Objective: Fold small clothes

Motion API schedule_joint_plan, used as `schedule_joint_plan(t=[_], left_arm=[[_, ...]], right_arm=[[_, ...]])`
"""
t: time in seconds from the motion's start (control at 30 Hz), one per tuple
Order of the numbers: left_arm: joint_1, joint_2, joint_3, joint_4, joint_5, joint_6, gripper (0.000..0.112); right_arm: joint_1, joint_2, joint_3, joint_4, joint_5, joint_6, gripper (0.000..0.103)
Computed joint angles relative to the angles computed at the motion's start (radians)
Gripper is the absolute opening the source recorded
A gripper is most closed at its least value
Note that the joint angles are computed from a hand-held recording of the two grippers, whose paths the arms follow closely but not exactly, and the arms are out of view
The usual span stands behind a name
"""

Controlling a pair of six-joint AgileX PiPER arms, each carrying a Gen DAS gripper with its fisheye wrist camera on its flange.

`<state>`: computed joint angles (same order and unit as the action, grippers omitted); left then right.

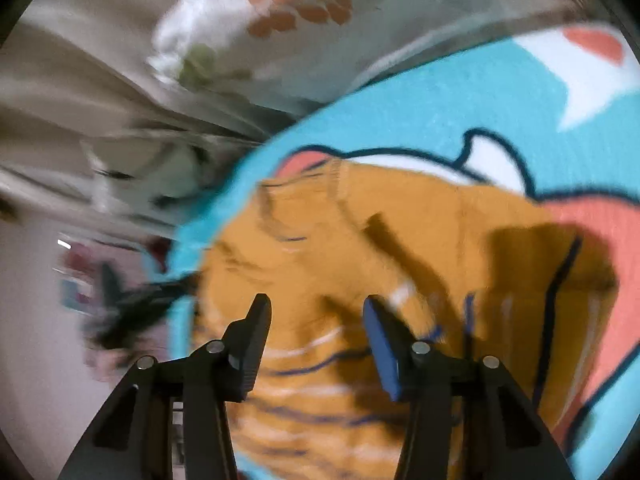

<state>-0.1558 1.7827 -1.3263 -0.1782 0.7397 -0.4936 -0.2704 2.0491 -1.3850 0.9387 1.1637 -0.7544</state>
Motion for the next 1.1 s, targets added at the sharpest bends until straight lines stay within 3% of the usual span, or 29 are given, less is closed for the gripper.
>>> schedule_joint_plan(t=[0.1, 0.17, 0.3, 0.5, 0.63, 0.67, 0.7, 0.73, 0.97, 1.0, 1.03, 1.07, 1.1], left_arm=[[-0.001, -0.078, 0.063, 0.079, 0.017, -0.058, 0.050], [0.005, -0.123, 0.120, 0.124, 0.027, -0.076, 0.056], [0.041, -0.191, 0.259, 0.063, 0.017, 0.021, 0.058], [0.048, -0.256, 0.458, -0.128, -0.089, 0.259, 0.068], [0.005, -0.244, 0.508, -0.149, -0.157, 0.317, 0.068], [0.005, -0.247, 0.510, -0.162, -0.150, 0.349, 0.055], [0.022, -0.250, 0.507, -0.215, -0.123, 0.421, 0.015], [0.052, -0.248, 0.503, -0.279, -0.087, 0.499, 0.006], [0.171, -0.346, 0.532, -0.302, 0.015, 0.627, 0.006], [0.178, -0.344, 0.534, -0.304, 0.018, 0.635, 0.006], [0.177, -0.330, 0.531, -0.304, 0.013, 0.636, 0.006], [0.174, -0.329, 0.533, -0.301, 0.010, 0.633, 0.006], [0.169, -0.334, 0.536, -0.298, 0.008, 0.630, 0.006]], right_arm=[[0.013, 0.079, -0.072, -0.020, -0.038, 0.050, 0.049], [-0.002, 0.120, -0.107, 0.014, -0.013, 0.068, 0.048], [-0.041, 0.098, -0.081, 0.052, 0.016, 0.037, 0.050], [-0.184, -0.085, 0.136, 0.046, 0.016, -0.070, 0.058], [-0.315, -0.234, 0.321, -0.028, -0.016, -0.109, 0.060], [-0.362, -0.263, 0.366, -0.052, -0.004, -0.123, 0.060], [-0.397, -0.275, 0.399, -0.066, -0.002, -0.146, 0.060], [-0.432, -0.297, 0.446, -0.087, -0.005, -0.169, 0.060], [-0.488, -0.370, 0.693, -0.069, -0.069, -0.332, 0.059], [-0.462, -0.381, 0.723, -0.060, -0.110, -0.337, 0.054], [-0.435, -0.380, 0.742, -0.055, -0.156, -0.330, 0.028], [-0.417, -0.368, 0.744, -0.051, -0.187, -0.316, 0.015], [-0.429, -0.359, 0.743, -0.045, -0.189, -0.312, 0.013]])
